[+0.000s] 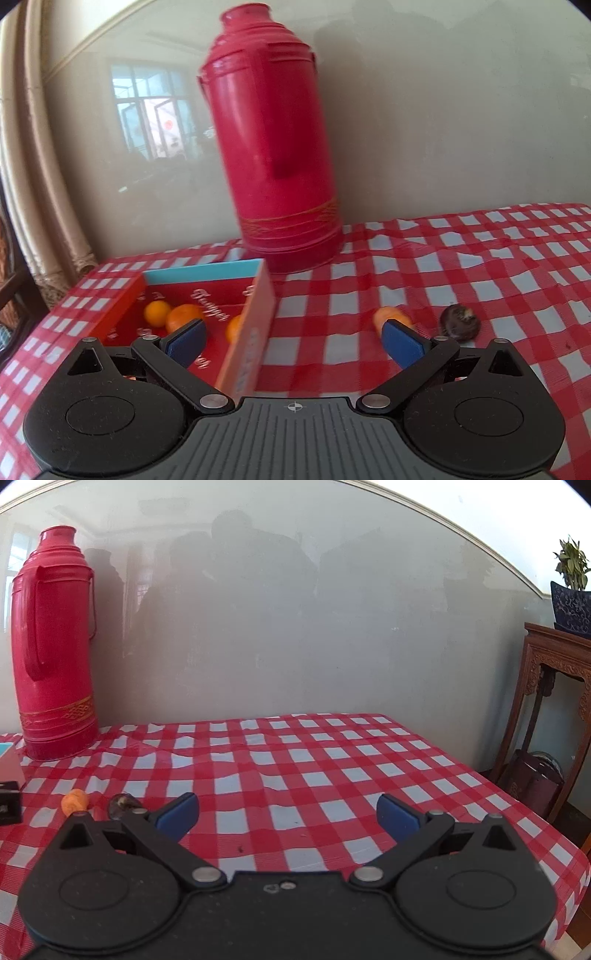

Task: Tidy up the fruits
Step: 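Reach the left tool to the last carrot chunk and close on it, then carry the carrot chunk into the red box and open the left tool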

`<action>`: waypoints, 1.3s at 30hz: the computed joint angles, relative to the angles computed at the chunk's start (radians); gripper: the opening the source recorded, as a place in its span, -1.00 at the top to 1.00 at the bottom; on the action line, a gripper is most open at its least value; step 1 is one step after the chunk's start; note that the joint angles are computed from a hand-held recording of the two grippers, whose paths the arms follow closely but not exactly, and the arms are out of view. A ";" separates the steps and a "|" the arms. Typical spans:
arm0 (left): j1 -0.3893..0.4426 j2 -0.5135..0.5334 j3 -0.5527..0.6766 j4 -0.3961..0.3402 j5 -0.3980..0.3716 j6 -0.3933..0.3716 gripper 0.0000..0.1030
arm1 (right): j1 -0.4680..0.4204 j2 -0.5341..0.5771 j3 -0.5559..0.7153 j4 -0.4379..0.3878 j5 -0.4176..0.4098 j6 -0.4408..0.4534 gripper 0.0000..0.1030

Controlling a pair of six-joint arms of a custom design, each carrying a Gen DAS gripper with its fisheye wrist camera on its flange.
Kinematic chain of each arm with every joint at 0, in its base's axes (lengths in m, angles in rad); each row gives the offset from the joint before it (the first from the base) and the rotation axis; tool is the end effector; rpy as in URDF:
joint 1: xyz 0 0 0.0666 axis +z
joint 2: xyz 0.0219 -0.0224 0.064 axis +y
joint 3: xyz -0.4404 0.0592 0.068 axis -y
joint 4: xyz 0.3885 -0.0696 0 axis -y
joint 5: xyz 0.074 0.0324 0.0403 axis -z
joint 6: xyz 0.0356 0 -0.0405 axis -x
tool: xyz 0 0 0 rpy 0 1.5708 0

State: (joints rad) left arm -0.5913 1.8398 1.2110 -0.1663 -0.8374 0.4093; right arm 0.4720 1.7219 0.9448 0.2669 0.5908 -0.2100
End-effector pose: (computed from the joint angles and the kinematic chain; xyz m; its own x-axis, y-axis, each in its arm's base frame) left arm 0.5019 -0.3056 0.2386 -0.5204 0.0285 -0.8534 -0.2898 0.9342 0.2079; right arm 0.4747 0.2196 0.2326 -0.4139 -0.0169 -0.9102 0.1448 0.9859 -0.0841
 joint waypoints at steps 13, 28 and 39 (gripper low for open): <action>0.041 0.137 0.145 -0.070 0.123 0.035 -0.18 | -0.063 -0.024 -0.029 0.020 -0.112 -0.046 -0.89; 0.044 0.170 0.185 -0.007 0.158 -0.059 0.03 | -0.076 -0.038 -0.038 0.019 -0.193 -0.074 -0.89; 0.051 0.195 0.210 0.004 0.202 -0.048 0.64 | -0.081 -0.036 -0.036 0.012 -0.234 -0.095 -0.89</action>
